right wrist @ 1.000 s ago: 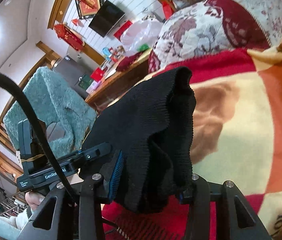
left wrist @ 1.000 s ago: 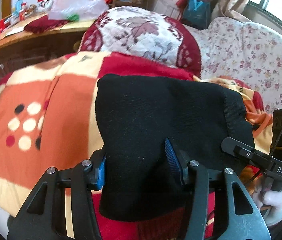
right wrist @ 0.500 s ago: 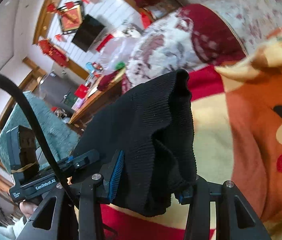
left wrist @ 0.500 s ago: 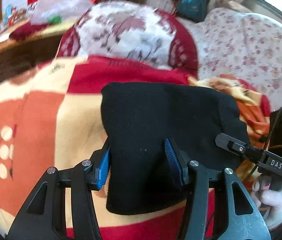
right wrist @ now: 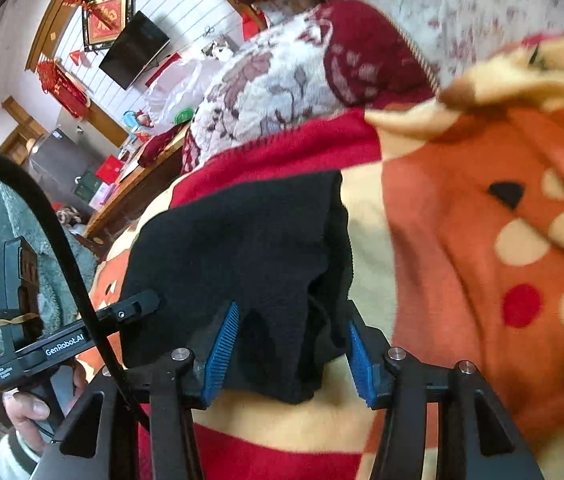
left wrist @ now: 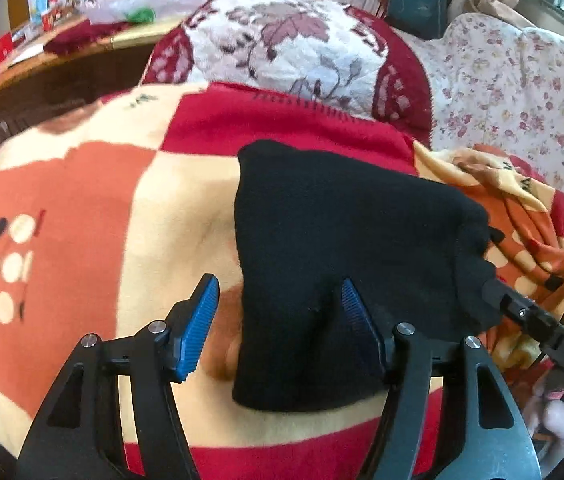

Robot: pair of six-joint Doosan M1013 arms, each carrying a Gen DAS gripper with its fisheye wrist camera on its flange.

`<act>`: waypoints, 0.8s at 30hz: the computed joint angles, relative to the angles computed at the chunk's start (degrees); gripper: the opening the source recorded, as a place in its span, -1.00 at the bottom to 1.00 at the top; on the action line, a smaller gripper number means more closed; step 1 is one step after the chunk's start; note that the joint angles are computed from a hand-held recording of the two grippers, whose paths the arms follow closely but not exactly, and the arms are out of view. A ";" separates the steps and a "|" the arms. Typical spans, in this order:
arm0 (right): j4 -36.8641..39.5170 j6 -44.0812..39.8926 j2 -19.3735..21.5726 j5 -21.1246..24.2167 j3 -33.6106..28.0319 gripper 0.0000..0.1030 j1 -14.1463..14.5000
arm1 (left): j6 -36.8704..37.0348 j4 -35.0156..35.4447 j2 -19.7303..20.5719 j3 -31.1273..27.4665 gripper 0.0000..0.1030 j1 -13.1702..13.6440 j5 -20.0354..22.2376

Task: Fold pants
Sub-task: 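Open the right gripper and release the folded pants bundle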

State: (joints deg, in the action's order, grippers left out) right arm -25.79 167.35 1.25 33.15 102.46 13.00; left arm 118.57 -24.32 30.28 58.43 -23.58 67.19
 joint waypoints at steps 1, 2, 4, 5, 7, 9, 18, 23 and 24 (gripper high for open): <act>-2.19 2.01 -0.17 1.23 -0.25 -0.03 0.75 | 0.50 -0.61 -0.57 0.50 0.26 0.16 -0.25; -3.87 3.54 -0.35 2.00 -0.47 -0.03 1.35 | 0.75 -0.91 -1.03 0.86 0.26 0.25 -0.54; -6.23 5.24 -0.67 2.90 -0.88 0.01 2.38 | 1.35 -0.92 -2.39 2.25 0.26 0.33 -2.09; -7.45 5.79 -0.62 4.16 -1.38 0.01 3.04 | 1.76 -0.93 -3.00 2.91 0.26 0.35 -2.91; -8.37 5.40 -0.31 5.69 -2.37 0.02 3.80 | 2.74 -1.02 -4.29 4.31 0.26 0.42 -4.47; -9.12 5.12 -0.18 5.87 -2.98 0.02 4.60 | 3.42 -1.55 -5.11 5.16 0.26 0.56 -5.14; -11.06 3.19 1.46 10.61 -6.63 0.03 7.62 | 6.39 -3.85 -8.63 8.44 0.26 1.17 -8.44; -12.41 4.09 1.49 11.04 -7.37 0.03 8.53 | 7.08 -4.62 -9.65 9.07 0.26 1.62 -8.42; -12.75 4.25 1.47 11.11 -7.47 0.03 8.67 | 6.94 -4.64 -9.91 9.27 0.26 1.72 -8.54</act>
State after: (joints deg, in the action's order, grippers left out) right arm -38.53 171.60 2.72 44.26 94.99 21.67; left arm 125.50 -28.95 20.37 67.69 -21.86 58.65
